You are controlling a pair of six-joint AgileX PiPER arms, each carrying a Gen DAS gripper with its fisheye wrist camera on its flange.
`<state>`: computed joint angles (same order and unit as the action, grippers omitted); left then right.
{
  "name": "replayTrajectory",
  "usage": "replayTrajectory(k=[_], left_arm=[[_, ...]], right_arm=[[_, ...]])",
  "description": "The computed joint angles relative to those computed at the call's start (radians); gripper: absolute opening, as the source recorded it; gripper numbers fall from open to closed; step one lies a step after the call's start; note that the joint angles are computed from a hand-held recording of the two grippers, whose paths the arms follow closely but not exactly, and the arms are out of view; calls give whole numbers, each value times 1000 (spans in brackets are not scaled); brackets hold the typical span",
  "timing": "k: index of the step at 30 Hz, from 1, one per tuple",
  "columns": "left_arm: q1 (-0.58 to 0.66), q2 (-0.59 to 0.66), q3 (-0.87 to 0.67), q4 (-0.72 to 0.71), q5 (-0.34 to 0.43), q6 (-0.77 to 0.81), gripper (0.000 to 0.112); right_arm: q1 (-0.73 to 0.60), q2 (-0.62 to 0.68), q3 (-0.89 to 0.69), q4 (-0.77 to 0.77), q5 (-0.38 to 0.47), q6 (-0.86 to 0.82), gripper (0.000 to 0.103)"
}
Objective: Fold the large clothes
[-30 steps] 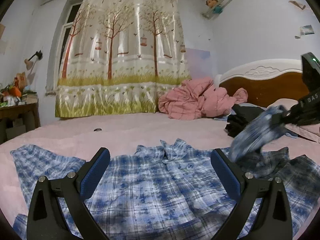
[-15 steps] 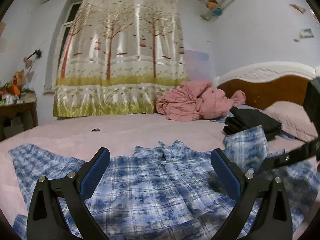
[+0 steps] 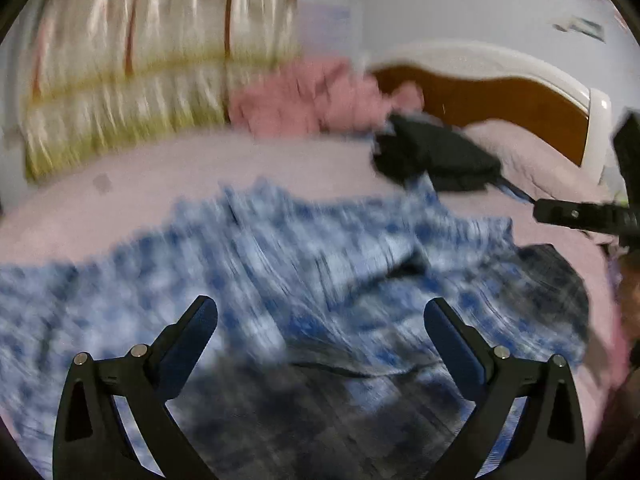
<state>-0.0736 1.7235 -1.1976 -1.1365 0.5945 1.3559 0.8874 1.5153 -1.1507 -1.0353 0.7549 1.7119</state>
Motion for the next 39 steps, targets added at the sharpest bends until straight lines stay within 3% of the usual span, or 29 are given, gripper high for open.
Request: replayTrajectory(k=[2, 3, 4, 5, 6, 8, 12, 15, 17, 19, 23, 26, 27, 29, 31, 32, 35, 39], left_arm=[[-8, 81, -113, 182, 61, -200, 99], [-27, 99, -148, 282, 39, -300, 69], [-59, 91, -144, 382, -22, -384, 25], [-95, 78, -136, 482, -91, -428, 11], [-124, 60, -121, 569, -158, -474, 6], [-144, 45, -132, 660, -232, -525, 5], [-104, 44, -259, 595, -150, -470, 4], [-58, -7, -265, 379, -81, -265, 4], [-9, -49, -221, 222, -2, -110, 4], [9, -89, -136, 187, 15, -29, 4], [9, -127, 54, 144, -62, 102, 5], [56, -118, 144, 20, 2, 223, 5], [78, -127, 182, -52, 39, 303, 5], [90, -162, 255, -168, 59, 427, 9], [81, -206, 301, -228, 58, 466, 9], [84, -221, 309, -235, 83, 454, 9], [93, -244, 300, -202, 199, 400, 8], [10, -278, 334, -150, 213, 377, 8]], right_arm=[[5, -6, 10, 4, 5, -19, 33], [-12, -13, 21, 32, -37, -46, 33], [-40, -10, 19, 96, -96, -111, 35], [-65, 9, -4, 190, -142, -211, 37], [-87, 39, -25, 288, -193, -311, 37], [-86, 120, -119, 419, -198, -474, 37], [-97, 331, -394, 623, -190, -684, 37], [-179, 496, -618, 836, -167, -773, 37], [-211, 612, -794, 817, -66, -749, 37], [-249, 678, -867, 824, -44, -718, 37], [-287, 566, -649, 934, -189, -743, 37], [-232, 427, -450, 790, -222, -648, 37], [-213, 359, -376, 690, -209, -555, 37], [-170, 274, -307, 490, -85, -372, 37], [-121, 228, -276, 326, 72, -248, 37], [-113, 206, -264, 303, 111, -239, 37], [-96, 99, -185, 261, 125, -210, 37], [-40, 73, -223, 219, 188, -237, 37]])
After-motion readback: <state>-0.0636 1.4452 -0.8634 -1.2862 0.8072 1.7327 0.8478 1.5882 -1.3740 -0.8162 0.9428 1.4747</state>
